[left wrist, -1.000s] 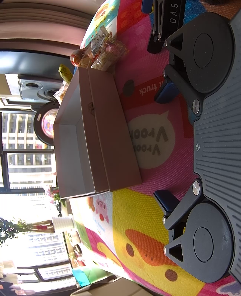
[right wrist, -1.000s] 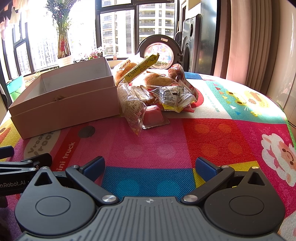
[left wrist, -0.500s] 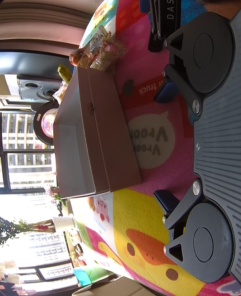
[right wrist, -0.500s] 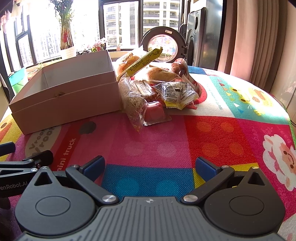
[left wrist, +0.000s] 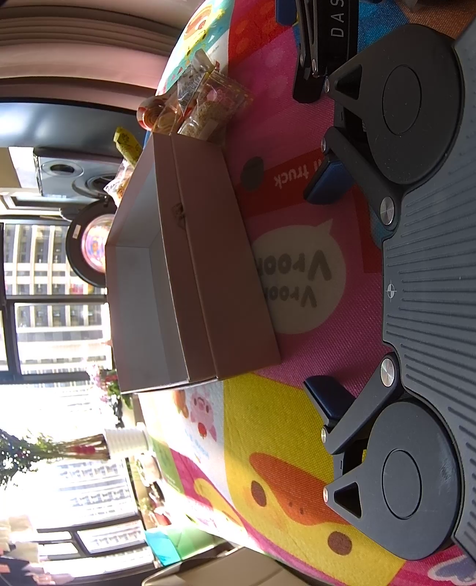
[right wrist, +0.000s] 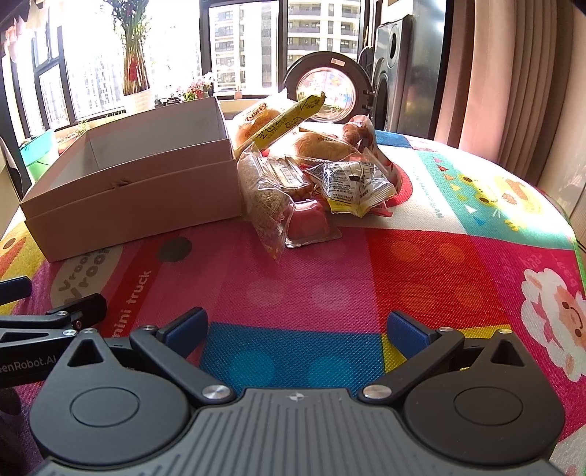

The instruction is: Organize objects

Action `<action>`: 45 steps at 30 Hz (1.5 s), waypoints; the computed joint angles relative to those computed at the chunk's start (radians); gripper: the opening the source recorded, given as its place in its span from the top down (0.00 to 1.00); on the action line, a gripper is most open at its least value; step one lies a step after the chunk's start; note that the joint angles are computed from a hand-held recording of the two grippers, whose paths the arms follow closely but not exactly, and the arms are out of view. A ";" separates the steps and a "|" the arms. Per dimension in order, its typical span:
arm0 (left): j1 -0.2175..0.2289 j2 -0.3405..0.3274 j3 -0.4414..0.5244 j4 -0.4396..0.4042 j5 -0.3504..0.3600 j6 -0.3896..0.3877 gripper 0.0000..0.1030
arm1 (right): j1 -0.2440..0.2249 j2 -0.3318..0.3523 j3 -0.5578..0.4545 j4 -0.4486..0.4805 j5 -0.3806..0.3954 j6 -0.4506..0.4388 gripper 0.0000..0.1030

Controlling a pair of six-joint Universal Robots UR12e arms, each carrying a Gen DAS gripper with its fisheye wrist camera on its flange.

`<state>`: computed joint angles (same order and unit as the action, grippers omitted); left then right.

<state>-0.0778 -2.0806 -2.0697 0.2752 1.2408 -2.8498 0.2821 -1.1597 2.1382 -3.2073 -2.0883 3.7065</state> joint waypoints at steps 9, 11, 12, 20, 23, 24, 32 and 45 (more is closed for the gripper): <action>0.031 0.020 -0.014 0.000 -0.063 -0.018 0.16 | -0.011 -0.006 0.004 0.000 0.029 -0.031 0.00; 0.048 0.037 -0.021 0.035 -0.089 -0.038 0.36 | -0.013 -0.008 0.006 -0.001 0.037 -0.033 0.00; 0.057 0.041 -0.019 0.062 -0.102 -0.064 0.36 | -0.014 -0.008 0.006 -0.002 0.039 -0.032 0.00; 0.038 -0.006 0.181 -0.069 0.026 -0.126 0.36 | -0.016 -0.010 0.006 0.001 0.047 -0.035 0.00; 0.035 -0.031 0.242 -0.196 0.027 -0.141 0.36 | -0.023 -0.014 0.011 -0.012 0.072 -0.060 0.00; 0.031 -0.041 0.257 -0.217 0.033 -0.139 0.36 | -0.030 -0.018 0.017 -0.035 0.109 -0.091 0.00; 0.014 -0.088 0.299 -0.282 0.057 -0.086 0.46 | 0.000 -0.010 0.013 -0.263 -0.006 -0.294 0.00; 0.026 -0.155 0.387 -0.253 0.004 -0.185 0.88 | -0.037 -0.009 -0.024 -0.198 0.008 -0.300 0.18</action>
